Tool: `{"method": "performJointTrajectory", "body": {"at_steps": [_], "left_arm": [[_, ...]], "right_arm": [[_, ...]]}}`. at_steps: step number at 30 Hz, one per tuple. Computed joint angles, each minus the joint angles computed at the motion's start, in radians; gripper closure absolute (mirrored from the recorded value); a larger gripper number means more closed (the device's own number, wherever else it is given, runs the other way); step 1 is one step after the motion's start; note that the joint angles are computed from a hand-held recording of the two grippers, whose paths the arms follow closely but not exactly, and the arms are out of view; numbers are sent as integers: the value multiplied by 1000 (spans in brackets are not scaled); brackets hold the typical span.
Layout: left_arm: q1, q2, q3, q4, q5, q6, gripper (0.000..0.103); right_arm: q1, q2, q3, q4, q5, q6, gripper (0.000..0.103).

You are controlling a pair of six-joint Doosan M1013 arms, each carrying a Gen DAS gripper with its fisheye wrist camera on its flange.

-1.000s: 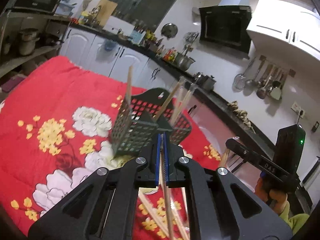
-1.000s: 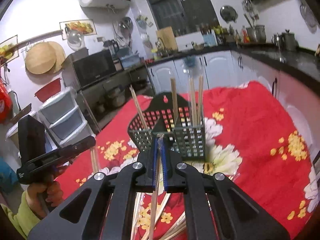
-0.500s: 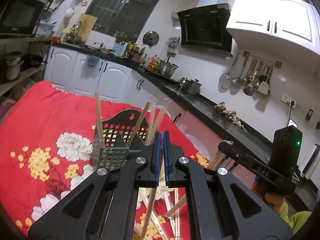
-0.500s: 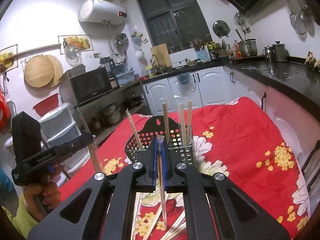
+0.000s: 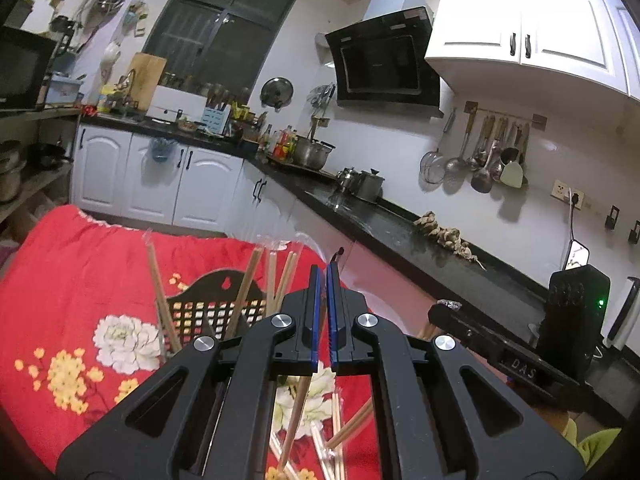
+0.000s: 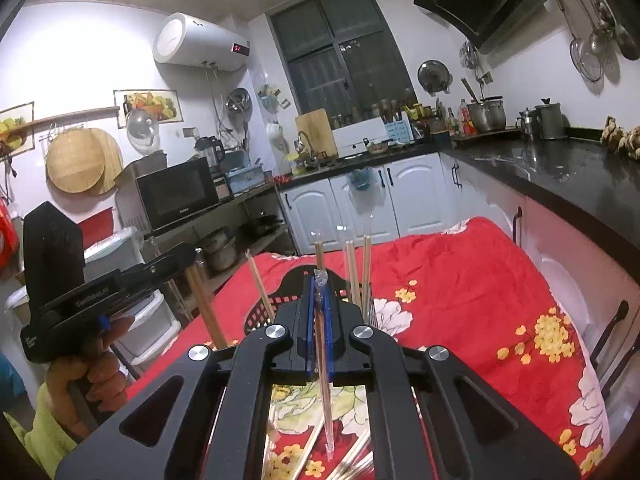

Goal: Organize utensils
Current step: 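Lift both held chopsticks upright and carry them above the green basket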

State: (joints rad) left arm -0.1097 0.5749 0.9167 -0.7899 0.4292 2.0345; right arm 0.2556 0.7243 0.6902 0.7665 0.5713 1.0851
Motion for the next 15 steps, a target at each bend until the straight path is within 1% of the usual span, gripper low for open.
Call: {"method": "performJointTrajectory", "body": {"at_steps": [5,9,15], "left_arm": [[-5,26,-59,41,19,-24,102],[-7,40,-91,59,15,-29,102],[-9,61,-145,97,-4,-54,102]], "right_arm": [[1,6,-17,17,-15,-16,98],[6,12,-33,26,-33,-32,98],[14,39,-91,6,-70,-22,98]]}}
